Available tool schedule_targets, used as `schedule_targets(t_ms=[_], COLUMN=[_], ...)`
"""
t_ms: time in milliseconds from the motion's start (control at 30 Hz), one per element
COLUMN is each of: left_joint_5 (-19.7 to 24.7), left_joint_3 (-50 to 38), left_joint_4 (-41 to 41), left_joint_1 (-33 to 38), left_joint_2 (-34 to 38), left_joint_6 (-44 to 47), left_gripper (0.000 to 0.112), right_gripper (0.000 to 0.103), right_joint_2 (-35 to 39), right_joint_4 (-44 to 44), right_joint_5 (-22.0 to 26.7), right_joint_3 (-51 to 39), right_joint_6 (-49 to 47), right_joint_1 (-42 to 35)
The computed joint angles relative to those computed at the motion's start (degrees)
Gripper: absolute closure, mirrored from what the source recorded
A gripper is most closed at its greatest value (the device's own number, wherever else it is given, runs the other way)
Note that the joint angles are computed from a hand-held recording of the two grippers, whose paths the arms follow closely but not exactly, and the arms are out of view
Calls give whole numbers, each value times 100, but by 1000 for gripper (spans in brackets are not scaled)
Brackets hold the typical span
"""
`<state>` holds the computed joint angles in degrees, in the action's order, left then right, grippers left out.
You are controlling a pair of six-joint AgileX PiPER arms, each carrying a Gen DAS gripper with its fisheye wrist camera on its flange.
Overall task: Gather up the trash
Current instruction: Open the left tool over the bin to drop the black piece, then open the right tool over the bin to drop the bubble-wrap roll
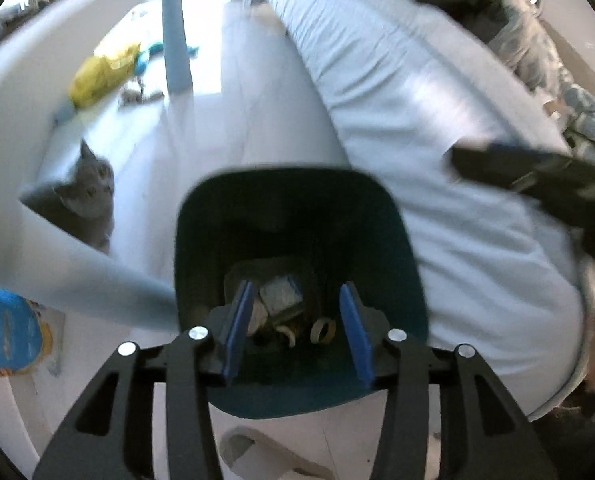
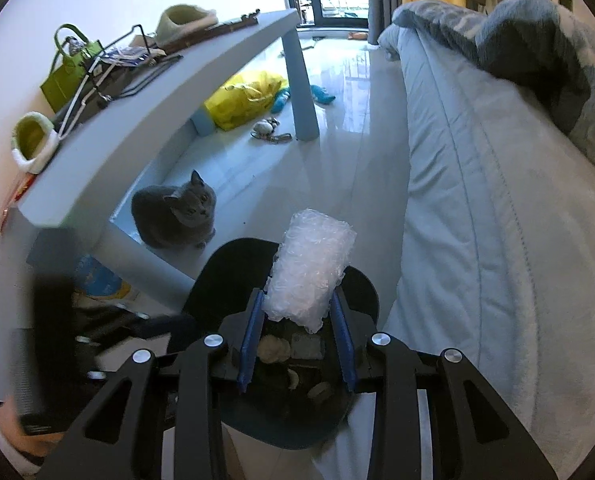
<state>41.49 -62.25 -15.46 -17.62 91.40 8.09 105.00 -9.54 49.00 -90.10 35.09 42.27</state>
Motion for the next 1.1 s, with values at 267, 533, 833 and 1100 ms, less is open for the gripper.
schedule_targets(t_ms=[267,533,833,1100], left_joint_5=[-222,-150,-191,-264], left_joint_3=[-78,-534,-867,-1205], left_joint_4=[357,381,713,1546], left_joint_1=[-9,0,-396,-856], left_joint_2=[-1018,-1495,-1927,-2061], left_joint_6=[-156,-292,-836,-1587], left_gripper=[55,57,65,72], right_gripper=[69,69,68,60], right_joint_2=[355,886,1355,1213], right_joint_4=[223,657,759,610], right_joint_5=[-138,-216,-175,-363], right_joint_3=[149,80,168,503], right_joint_6=[-18,-274,-442,-453], right_joint_1=[17,170,483,568])
